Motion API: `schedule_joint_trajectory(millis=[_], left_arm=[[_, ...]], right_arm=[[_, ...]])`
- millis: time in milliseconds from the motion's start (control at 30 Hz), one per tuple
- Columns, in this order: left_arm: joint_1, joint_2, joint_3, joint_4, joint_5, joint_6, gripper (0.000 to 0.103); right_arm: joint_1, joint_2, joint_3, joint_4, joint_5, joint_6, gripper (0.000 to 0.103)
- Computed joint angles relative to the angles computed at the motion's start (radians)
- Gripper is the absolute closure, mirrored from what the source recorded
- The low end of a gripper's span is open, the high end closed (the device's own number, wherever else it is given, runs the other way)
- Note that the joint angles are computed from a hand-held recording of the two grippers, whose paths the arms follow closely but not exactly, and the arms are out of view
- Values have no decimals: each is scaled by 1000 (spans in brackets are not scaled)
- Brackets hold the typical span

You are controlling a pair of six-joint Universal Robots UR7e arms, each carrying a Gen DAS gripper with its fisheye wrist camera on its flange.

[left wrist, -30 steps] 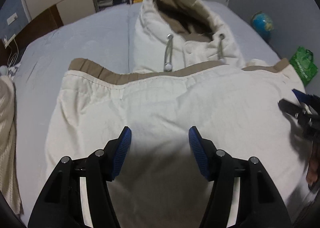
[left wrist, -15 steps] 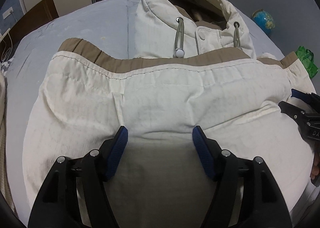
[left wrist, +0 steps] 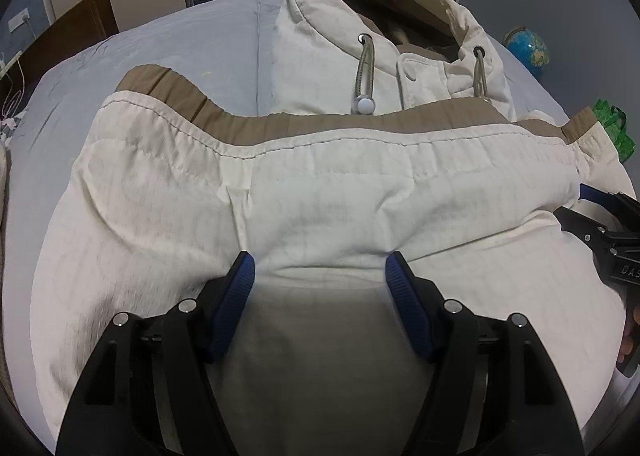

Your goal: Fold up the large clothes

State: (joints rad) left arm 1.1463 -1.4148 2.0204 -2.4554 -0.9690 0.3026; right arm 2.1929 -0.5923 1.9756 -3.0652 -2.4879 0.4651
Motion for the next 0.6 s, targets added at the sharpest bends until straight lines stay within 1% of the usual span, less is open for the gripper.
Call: schedule_joint_trajectory(millis=[100, 200, 233, 267, 300, 367, 433, 500, 533, 600], left_arm=[[0, 1, -3, 5, -2, -6, 37], [-5, -2, -28, 58, -9, -47, 37], [-4, -4, -44, 80, -29, -71, 40], [1, -8, -58, 97, -65, -95, 40], [9, -17, -71, 101, -125, -114, 40], [5, -23, -75, 84, -162, -117, 38], [-8, -10, -79, 74, -163, -107, 37], [-19, 14, -77, 63, -129, -90, 35], [-20, 32, -71, 51, -99, -75, 32], [-12, 44, -53, 9, -86, -44, 27]], right_arm=[[0, -2, 2, -5, 1, -2, 17], [4, -16, 8, -10, 14, -5, 17], [4, -31, 17, -31, 37, -15, 17], [4, -39, 23, -62, 56, -29, 17], [1, -56, 35, -120, 97, -56, 17], [-2, -81, 34, -169, 139, -85, 17], [-12, -105, 15, -186, 175, -99, 17], [-35, -125, -22, -174, 207, -100, 17], [-48, -133, -35, -166, 224, -97, 17], [-76, -141, -72, -134, 259, -89, 17]])
